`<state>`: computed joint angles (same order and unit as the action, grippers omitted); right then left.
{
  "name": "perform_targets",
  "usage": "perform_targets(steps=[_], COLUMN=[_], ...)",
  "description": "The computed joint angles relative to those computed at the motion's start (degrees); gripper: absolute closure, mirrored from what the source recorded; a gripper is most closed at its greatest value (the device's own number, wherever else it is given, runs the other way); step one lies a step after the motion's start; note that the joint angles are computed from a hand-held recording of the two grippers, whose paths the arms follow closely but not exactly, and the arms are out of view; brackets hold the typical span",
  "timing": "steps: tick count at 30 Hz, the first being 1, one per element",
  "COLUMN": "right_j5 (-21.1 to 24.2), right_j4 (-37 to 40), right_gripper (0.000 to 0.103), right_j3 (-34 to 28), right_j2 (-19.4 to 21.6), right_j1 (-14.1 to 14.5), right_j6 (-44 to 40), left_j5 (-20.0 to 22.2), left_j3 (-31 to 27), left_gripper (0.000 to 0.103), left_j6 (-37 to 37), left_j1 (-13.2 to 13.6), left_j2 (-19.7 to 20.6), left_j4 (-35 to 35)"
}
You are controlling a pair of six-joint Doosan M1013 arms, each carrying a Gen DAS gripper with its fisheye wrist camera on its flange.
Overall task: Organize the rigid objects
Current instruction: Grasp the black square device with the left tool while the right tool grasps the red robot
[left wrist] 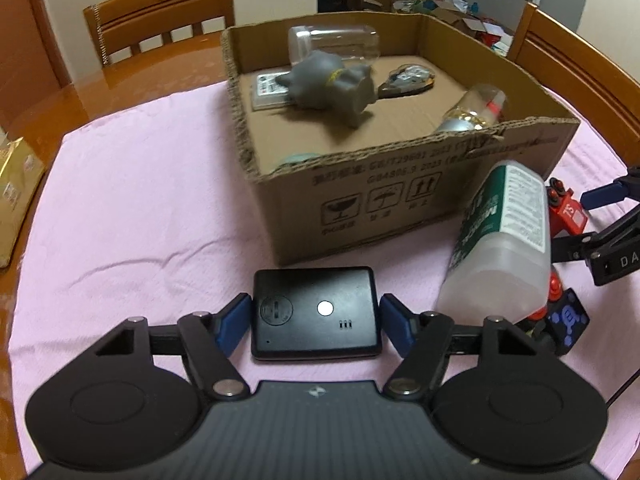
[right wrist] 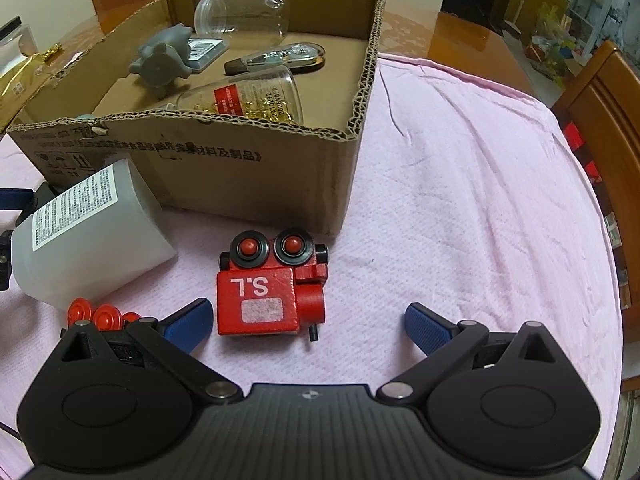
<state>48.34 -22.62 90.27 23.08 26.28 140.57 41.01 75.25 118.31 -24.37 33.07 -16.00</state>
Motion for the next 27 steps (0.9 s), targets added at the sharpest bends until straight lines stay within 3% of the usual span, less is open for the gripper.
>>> perform_targets(steps=[6, 15, 22, 27], right_j5=[-1.36, -1.78, -2.85, -2.46], right_j4=[0.09, 0.09, 0.87, 0.91], right_gripper=[0.0, 0.001, 0.027, 0.038], right_j3=[-0.03, -0.97, -1.54, -1.99], right_j2=[0.12, 0.87, 0.86, 0.97], right_j1=[-0.25, -0.36, -0.05, -0.03], right_j6=[-1.88, -4.09, -6.47, -6.63], left_j5=[0.74, 0.17, 1.25, 1.75], left_j3=[1.29, 1.34, 0.38, 0.02], left_gripper=[0.033, 0.03, 0.029, 0.03], left_j6=[-4.07, -10.8, -11.48, -12.01], left_j1=[0.86, -0.06, -0.21, -0.26], left_j2=[-1.09, -1.18, -0.68, -0.51], left_j4=[2.57, 6.87, 7.51, 7.86])
